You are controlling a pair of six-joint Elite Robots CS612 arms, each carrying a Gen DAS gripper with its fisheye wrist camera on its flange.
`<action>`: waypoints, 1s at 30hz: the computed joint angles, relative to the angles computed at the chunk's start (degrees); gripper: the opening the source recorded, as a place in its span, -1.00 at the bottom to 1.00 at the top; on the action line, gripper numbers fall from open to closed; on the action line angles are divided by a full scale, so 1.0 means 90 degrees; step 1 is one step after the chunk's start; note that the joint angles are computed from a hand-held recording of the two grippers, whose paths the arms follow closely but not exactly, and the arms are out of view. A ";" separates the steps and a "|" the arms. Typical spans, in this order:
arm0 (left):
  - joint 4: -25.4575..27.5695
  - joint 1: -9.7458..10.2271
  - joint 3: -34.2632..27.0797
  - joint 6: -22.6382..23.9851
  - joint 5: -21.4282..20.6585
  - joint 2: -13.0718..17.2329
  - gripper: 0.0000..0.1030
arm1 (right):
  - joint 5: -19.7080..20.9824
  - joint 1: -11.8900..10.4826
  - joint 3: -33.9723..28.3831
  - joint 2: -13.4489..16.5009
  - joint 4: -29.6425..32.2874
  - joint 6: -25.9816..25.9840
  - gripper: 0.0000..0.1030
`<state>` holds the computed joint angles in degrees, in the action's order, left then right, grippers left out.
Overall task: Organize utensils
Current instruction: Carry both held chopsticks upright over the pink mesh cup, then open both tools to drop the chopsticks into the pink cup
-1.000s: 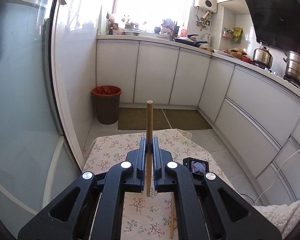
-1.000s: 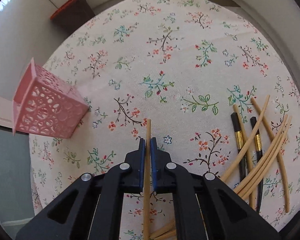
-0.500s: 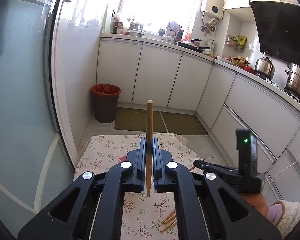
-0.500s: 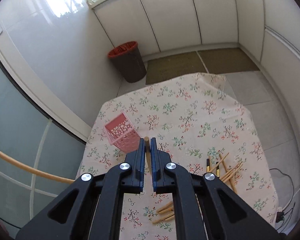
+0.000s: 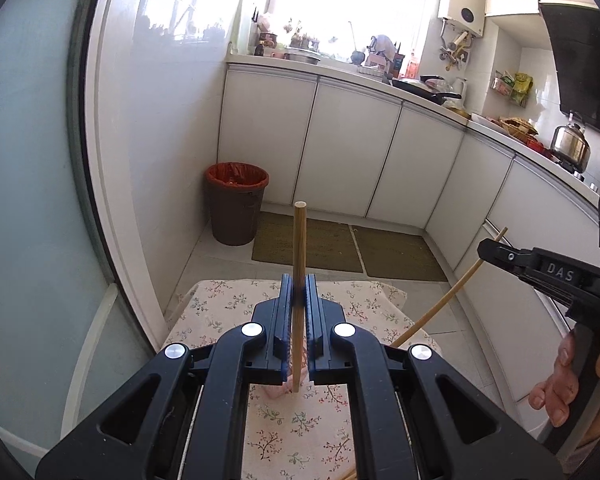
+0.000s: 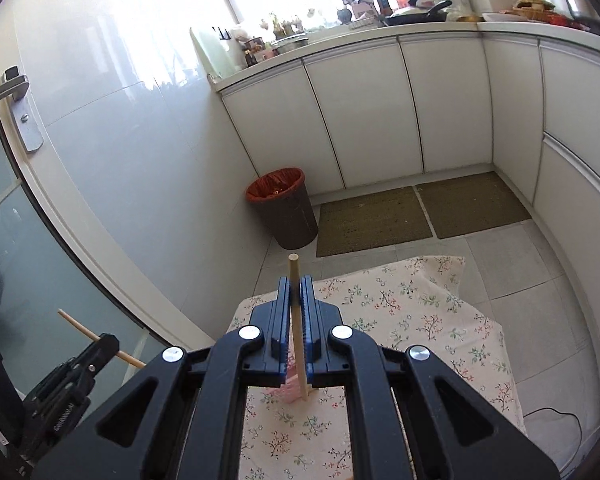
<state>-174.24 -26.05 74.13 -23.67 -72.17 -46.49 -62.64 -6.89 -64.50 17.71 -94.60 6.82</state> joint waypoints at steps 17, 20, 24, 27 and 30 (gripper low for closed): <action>0.0599 0.0222 -0.0897 -0.0345 -0.0248 0.0855 -0.79 | 0.0045 0.0326 0.1174 -0.0162 -0.0699 -0.0146 -0.89; 0.0346 0.0229 -0.0792 -0.0433 -0.0172 0.0773 -0.70 | -0.0002 0.0364 0.1193 -0.0108 -0.0778 -0.0174 -0.89; 0.0042 0.0213 -0.0580 -0.0495 -0.0006 0.0622 -0.62 | -0.0057 0.0416 0.1203 -0.0058 -0.0836 -0.0273 -0.89; -0.0022 0.0190 -0.0523 -0.0553 0.0101 0.0561 -0.52 | -0.0045 0.0450 0.1240 -0.0047 -0.0771 -0.0415 -0.82; 0.0032 0.0147 -0.0472 -0.0488 0.0253 0.0526 -0.49 | -0.0263 0.0483 0.1187 -0.0033 -0.0532 -0.0544 -0.82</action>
<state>-173.95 -24.73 69.88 -28.05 -69.89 -41.76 -65.01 -2.55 -53.82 17.41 -99.39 1.92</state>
